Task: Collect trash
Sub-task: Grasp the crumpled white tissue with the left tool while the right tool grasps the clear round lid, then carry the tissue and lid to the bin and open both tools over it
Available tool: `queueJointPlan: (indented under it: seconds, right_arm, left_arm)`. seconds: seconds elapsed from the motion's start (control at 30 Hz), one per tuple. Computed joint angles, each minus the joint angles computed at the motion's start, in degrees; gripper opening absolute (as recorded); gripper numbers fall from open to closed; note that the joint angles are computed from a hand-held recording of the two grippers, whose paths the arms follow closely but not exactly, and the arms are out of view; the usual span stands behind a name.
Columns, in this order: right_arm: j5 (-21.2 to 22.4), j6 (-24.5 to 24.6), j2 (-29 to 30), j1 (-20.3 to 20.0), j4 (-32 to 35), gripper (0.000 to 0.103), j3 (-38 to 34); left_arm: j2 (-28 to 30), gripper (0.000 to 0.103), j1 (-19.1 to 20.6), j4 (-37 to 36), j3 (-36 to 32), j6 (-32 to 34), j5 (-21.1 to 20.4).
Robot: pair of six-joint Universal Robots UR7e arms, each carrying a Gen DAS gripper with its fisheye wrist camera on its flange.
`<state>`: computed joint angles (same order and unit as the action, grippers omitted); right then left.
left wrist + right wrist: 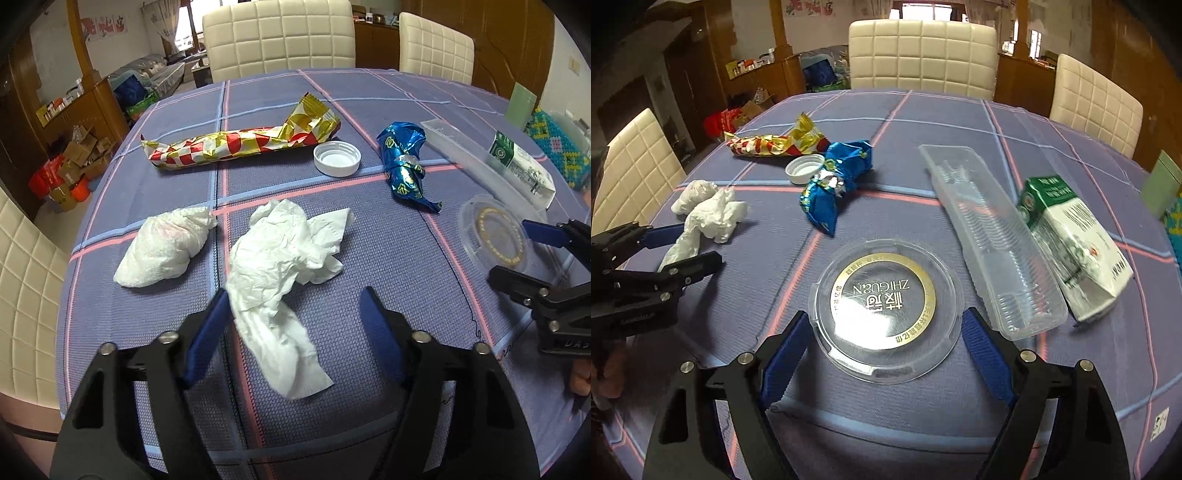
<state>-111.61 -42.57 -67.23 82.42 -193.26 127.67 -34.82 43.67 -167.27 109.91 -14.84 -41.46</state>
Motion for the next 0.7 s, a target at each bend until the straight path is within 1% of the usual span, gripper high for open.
queueJointPlan:
  seconds: [0.03, 0.07, 0.13, 0.2, 0.3, 0.37, 0.5, 0.7]
  right_arm:
    - [0.17, -0.17, 0.1, 0.07, 0.04, 0.081, -0.03]
    - [0.26, -0.45, 0.3, 0.32, 0.12, 0.081, -0.06]
    - [0.44, -0.66, 0.53, 0.54, 0.17, 0.081, -0.13]
    - [0.46, -0.66, 0.67, 0.77, 0.4, 0.081, -0.31]
    - [0.59, -0.6, 0.53, 1.16, 0.6, 0.081, -0.22]
    - [0.88, -0.64, 0.33, 1.45, 0.78, 0.081, -0.14]
    - [1.47, -0.87, -0.1, 2.21, 0.89, 0.081, 0.34]
    - [1.39, -1.31, 0.07, 4.68, 1.02, 0.081, 1.22]
  left_arm:
    - [-0.22, 0.049, 0.13, -0.33, 0.07, 0.3, -0.68]
    - [-0.4, 0.037, 0.24, -0.33, 0.03, 0.51, -1.08]
    - [-0.51, 0.03, 0.31, -0.3, -0.01, 0.78, -1.09]
    - [-0.76, 0.02, 0.36, -0.6, 0.22, 0.78, -1.19]
    - [-1.13, 0.015, 0.09, -1.41, 0.8, 0.78, -1.1]
    - [-1.52, 0.014, -0.28, -2.21, 1.49, 0.82, -0.81]
    - [-2.92, 0.014, -1.36, -4.22, 3.63, 0.52, 0.35]
    - [-6.53, 0.014, -2.98, -6.39, 8.23, -0.65, 2.42]
